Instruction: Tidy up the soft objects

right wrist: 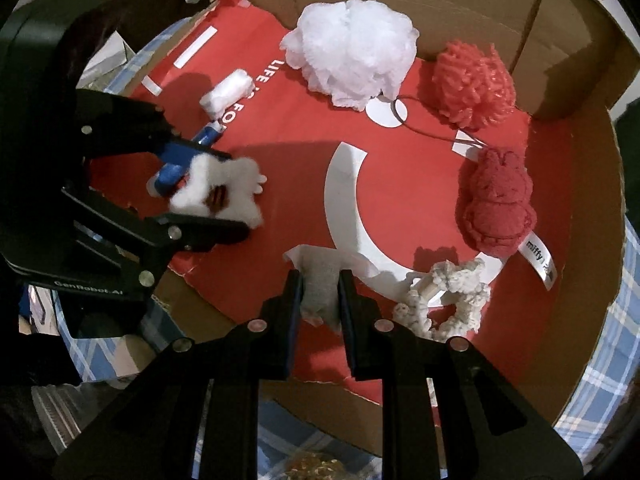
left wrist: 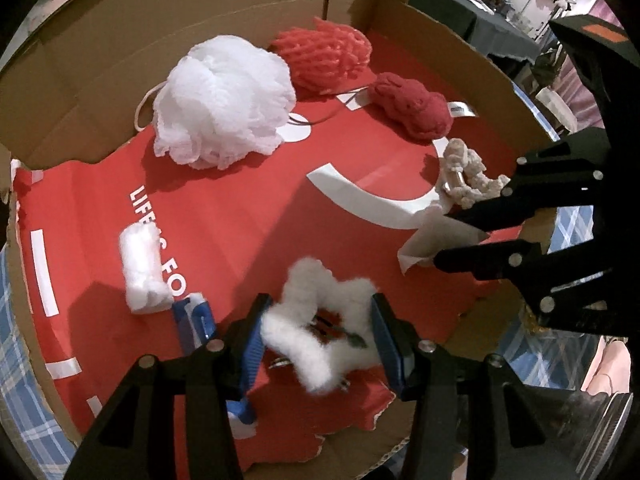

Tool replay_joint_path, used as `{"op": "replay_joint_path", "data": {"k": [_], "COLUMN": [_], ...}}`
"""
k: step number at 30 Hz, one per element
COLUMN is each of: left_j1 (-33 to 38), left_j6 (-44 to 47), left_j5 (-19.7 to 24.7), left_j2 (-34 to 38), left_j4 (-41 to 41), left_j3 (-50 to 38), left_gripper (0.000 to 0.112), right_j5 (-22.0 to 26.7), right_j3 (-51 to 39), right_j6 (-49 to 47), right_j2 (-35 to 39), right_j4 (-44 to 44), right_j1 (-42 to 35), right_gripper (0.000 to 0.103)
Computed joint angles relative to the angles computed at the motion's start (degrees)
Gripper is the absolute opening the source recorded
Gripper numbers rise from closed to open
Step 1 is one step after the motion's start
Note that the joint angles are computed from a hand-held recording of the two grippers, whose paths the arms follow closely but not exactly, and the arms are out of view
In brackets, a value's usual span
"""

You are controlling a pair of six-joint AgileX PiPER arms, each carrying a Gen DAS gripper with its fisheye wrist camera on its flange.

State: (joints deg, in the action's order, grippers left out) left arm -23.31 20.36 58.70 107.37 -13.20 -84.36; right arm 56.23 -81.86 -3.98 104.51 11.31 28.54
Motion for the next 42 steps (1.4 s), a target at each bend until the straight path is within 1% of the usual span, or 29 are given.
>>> {"op": "replay_joint_path", "data": {"k": [5,7,9,10,15,21,24,25,26,27,28,29,32,34,35,38,40,42], "left_j1": [0.15,-0.36,-0.33,-0.15,0.25,1.58,1.44,1.55,1.82,1.9,2.12,2.38,2.59,2.71,2.51,2.83,3.18,3.63], "left_j6": [0.08,-0.46,-0.61,-0.45,-0.03,1.51,1.32,1.36,1.64,1.76,2.06,2.42,2.36,2.13,1.62,1.25,0.89,0.11], "left_j5": [-0.18,-0.25,-0.49,-0.73,-0.82,-0.69,-0.63,-0.67,-0.65,-0.68,-0.71,-0.7,-0.85,-0.87,-0.92,-1.55,-2.21,-3.06], "left_j2": [-0.28,0.29,0.34,0.38,0.31,-0.6,-0.53,-0.52,-0.59,-0.72,-0.88,-1.09,-1.69,-2.67,-3.28,-6.17,-8.52,-12.47], "left_j4": [-0.12,0.0,0.04,-0.16,-0.67,-1.42,-1.54,-1.56,-1.64,-1.63,-1.72,-1.84,-1.76,-1.87,-1.74,-1.66,-2.0,-2.1], "left_j3": [0.46,-0.18,0.09,0.47,0.57,1.37,1.01,0.97,1.07,1.19,1.3,1.52,1.77,2.19,2.36,3.83,5.08,7.23], "left_gripper": [0.054,0.057,0.065,0.066,0.066,0.066,0.067,0.068,0.07,0.071,0.071,0.071,0.071,0.075,0.078,0.082,0.084,0.092], "right_j5": [1.21,1.61,1.28,1.16,0.85,1.07,0.61,0.29,0.25,0.06,-0.84,-1.66,-1.56,-1.25,-1.34,-1.27,-1.63,-1.68], "right_j3": [-0.86,-1.42,-1.6,-1.66,-2.73,-4.02,-4.45,-4.54,-4.64,-4.35,-3.84,-3.31,-3.22,-4.22,-3.37,-1.99,-0.02,1.37], "right_j6": [0.35,0.95,0.75,0.81,1.53,2.25,2.51,2.9,2.74,2.23,2.4,3.03,3.48,5.77,5.87,8.25,10.83,14.01], "right_j2": [0.48,1.1,1.39,1.44,2.25,3.2,3.49,3.57,3.56,3.32,2.78,2.27,1.2,1.23,0.15,-2.94,-6.71,-10.05], "right_j4": [-1.09,-2.11,-2.25,-2.43,-3.48,-4.97,-5.37,-5.91,-6.15,-6.08,-6.84,-7.81,-8.34,-10.79,-10.87,-12.43,-14.17,-15.77], "right_j1": [0.04,0.37,0.24,0.27,0.69,1.42,1.7,1.81,1.94,1.95,2.32,2.59,2.89,4.17,4.0,4.24,4.4,4.61], "right_gripper": [0.018,0.018,0.018,0.018,0.022,0.023,0.029,0.035,0.045,0.066,0.069,0.069,0.069,0.069,0.069,0.069,0.069,0.069]}}
